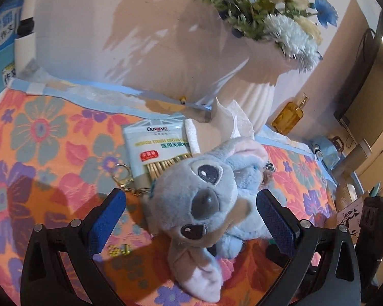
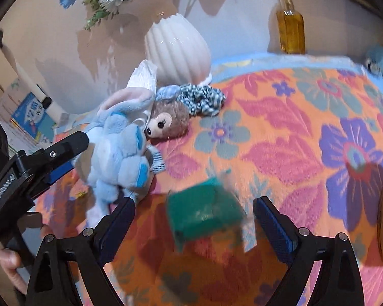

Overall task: Organize soft objects
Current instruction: 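Grasp the grey Stitch plush with the left tool while the right tool grasps the green pouch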

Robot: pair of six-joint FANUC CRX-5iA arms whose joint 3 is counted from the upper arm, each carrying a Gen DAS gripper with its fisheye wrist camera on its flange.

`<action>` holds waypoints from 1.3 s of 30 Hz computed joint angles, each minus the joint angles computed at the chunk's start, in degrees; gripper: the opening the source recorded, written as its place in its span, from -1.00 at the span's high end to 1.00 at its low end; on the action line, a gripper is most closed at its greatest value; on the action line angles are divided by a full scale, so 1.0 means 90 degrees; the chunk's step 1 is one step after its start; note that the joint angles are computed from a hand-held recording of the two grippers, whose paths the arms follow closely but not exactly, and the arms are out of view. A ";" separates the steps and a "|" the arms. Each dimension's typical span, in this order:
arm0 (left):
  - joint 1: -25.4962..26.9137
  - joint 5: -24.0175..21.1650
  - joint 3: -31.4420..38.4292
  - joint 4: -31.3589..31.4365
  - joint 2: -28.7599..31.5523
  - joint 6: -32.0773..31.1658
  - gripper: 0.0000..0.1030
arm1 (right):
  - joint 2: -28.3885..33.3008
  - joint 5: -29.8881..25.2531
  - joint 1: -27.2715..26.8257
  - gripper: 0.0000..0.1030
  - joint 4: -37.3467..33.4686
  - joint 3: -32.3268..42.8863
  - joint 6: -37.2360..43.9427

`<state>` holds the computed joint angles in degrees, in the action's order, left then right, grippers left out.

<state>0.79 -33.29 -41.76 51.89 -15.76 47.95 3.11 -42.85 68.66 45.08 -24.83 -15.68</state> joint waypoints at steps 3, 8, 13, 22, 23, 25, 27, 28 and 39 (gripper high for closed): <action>-0.0094 0.0111 -0.0092 0.0163 0.0041 -0.0182 -0.94 | 0.0333 -0.0600 0.0099 -0.84 -0.0168 0.0427 0.0395; -0.0356 0.0586 -0.0398 0.0718 -0.0209 -0.0874 -0.20 | 0.0407 -0.1089 0.0284 -0.13 0.0073 0.0466 0.0239; -0.0063 0.0161 -0.0563 0.0771 -0.0574 -0.1219 -0.14 | -0.0195 -0.0264 0.0266 -0.10 0.0911 -0.0374 -0.0747; 0.2389 -0.2937 -0.0776 0.0124 -0.2114 -0.2566 -0.15 | -0.1025 0.0128 0.0541 -0.10 0.2285 -0.1495 -0.2152; 0.2658 -0.3287 -0.0722 -0.0062 -0.2230 -0.2800 -0.15 | -0.1035 0.0203 0.0519 -0.10 0.2355 -0.1517 -0.2163; 0.3091 -0.4034 -0.0591 -0.0380 -0.2251 -0.3372 -0.20 | -0.1041 0.0374 0.0479 -0.10 0.2291 -0.1518 -0.2029; 0.3059 -0.4260 -0.0462 -0.0728 -0.2058 -0.3362 -0.22 | -0.0958 0.0576 0.0418 -0.10 0.2006 -0.1403 -0.1661; 0.2943 -0.4160 -0.0467 -0.0813 -0.2011 -0.3250 -0.22 | -0.0939 0.0528 0.0456 -0.10 0.1934 -0.1385 -0.1579; 0.1888 -0.2668 -0.0349 -0.1409 -0.1998 -0.1434 -0.65 | -0.1227 0.1253 0.0119 -0.33 0.1809 -0.1759 -0.2118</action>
